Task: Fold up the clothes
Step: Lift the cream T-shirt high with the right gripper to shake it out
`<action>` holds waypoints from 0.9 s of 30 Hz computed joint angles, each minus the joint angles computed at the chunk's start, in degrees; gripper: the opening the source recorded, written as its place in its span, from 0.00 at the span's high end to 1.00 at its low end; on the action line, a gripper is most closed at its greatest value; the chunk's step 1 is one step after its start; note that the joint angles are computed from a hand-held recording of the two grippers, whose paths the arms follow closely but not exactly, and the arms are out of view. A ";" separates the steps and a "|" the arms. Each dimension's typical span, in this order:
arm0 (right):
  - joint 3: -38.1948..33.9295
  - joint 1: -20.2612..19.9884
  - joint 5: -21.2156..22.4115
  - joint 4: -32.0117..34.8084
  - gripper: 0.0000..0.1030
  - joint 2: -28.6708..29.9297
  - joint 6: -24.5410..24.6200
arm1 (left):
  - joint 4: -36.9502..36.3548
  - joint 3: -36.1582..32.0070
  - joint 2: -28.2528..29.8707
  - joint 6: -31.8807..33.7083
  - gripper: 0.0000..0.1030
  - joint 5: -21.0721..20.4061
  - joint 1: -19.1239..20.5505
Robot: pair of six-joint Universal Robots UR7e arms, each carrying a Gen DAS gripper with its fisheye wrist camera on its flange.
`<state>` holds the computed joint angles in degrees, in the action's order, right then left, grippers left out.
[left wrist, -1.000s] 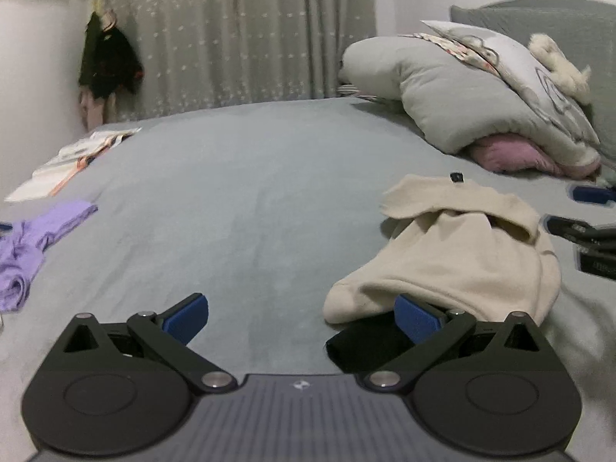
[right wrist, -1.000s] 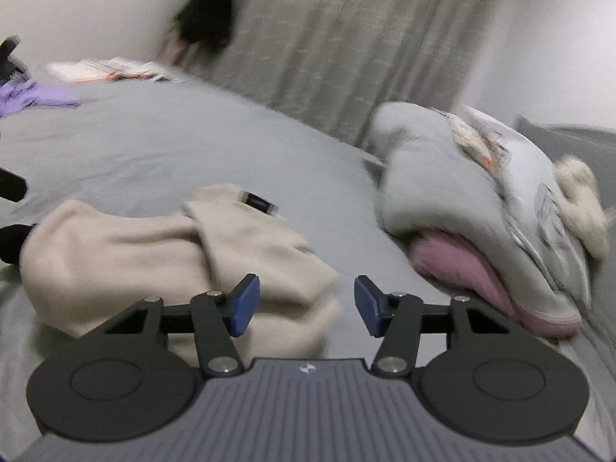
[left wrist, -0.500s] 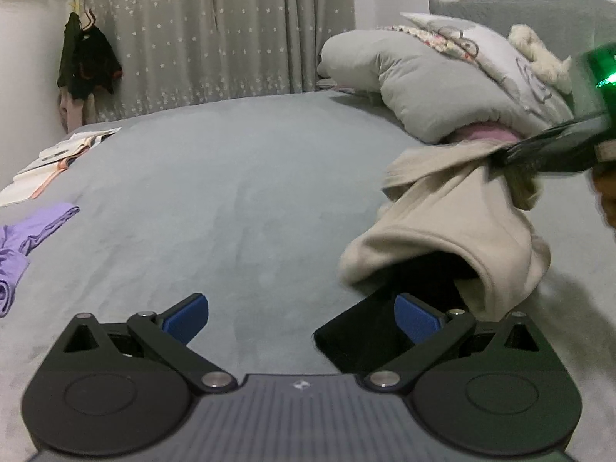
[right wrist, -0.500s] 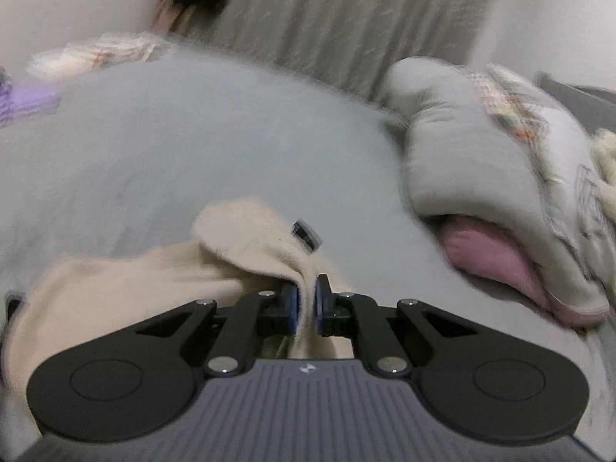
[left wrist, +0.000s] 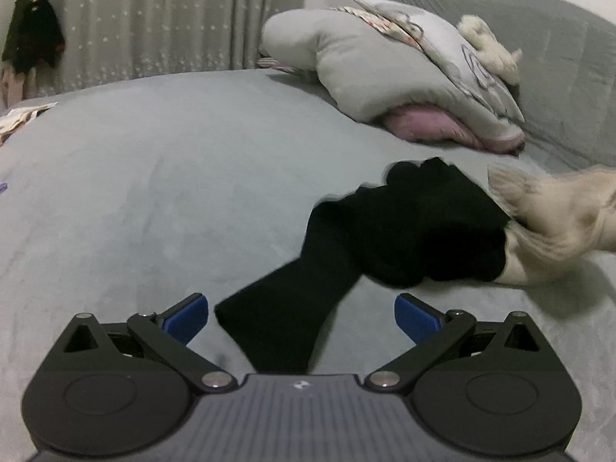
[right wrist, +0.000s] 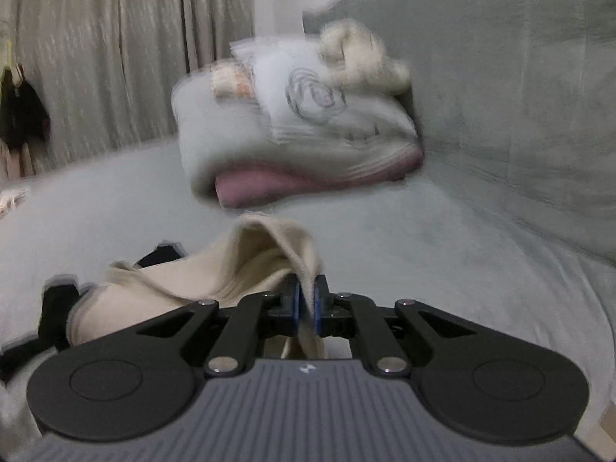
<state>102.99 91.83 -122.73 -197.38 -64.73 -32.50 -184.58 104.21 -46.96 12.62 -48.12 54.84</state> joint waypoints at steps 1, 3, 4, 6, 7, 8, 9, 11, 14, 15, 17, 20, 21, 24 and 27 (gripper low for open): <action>-0.16 0.33 -1.04 -2.09 0.90 0.88 -2.21 | -0.31 0.05 0.16 0.59 0.00 0.16 -0.10; -1.42 1.57 -2.66 -6.47 0.79 3.48 -7.53 | -0.38 -0.17 0.45 1.01 0.00 -0.25 0.05; -2.17 1.78 -2.54 -6.87 0.67 4.14 -8.11 | -0.30 -0.34 0.61 1.00 0.00 -0.21 0.13; -3.54 3.52 1.36 -5.84 0.45 6.60 -13.15 | -0.17 -0.65 0.97 0.81 0.00 0.32 0.17; -4.03 4.23 4.28 -3.91 0.28 7.62 -16.12 | -0.13 -0.79 1.17 0.65 0.00 0.58 0.17; -4.77 4.92 7.19 -1.56 0.16 8.69 -19.13 | -0.09 -0.93 1.37 0.48 0.00 0.85 0.17; -5.32 5.18 10.95 1.55 0.15 9.84 -22.87 | 0.01 -1.03 1.44 0.34 0.00 0.93 0.21; -8.49 5.85 14.95 9.62 0.15 13.22 -29.07 | 0.25 -1.19 1.50 0.08 0.00 1.01 0.32; -16.59 7.57 13.14 16.83 0.15 21.12 -34.98 | 0.34 -0.98 1.22 0.49 0.00 1.52 0.21; -19.00 8.04 11.09 16.75 0.15 23.89 -37.19 | 0.09 -0.68 0.98 0.96 0.00 1.60 0.10; -24.60 8.86 6.31 19.80 0.75 28.71 -38.91 | -0.59 -0.11 0.50 2.12 0.00 1.89 -0.07; -27.52 9.09 7.78 28.22 0.88 28.42 -27.85 | -0.25 -0.32 0.44 2.65 0.00 4.36 -0.23; -26.89 9.35 9.42 27.53 0.88 27.46 -26.52 | -0.02 -0.48 0.31 2.06 0.00 5.75 -0.15; -24.10 10.27 18.46 24.11 0.88 22.30 -20.85 | 1.33 -0.16 -1.37 -1.53 0.00 1.36 0.62; -23.51 11.27 28.25 22.12 0.88 17.01 -14.62 | 1.75 0.25 -2.76 -4.41 0.00 -4.84 1.39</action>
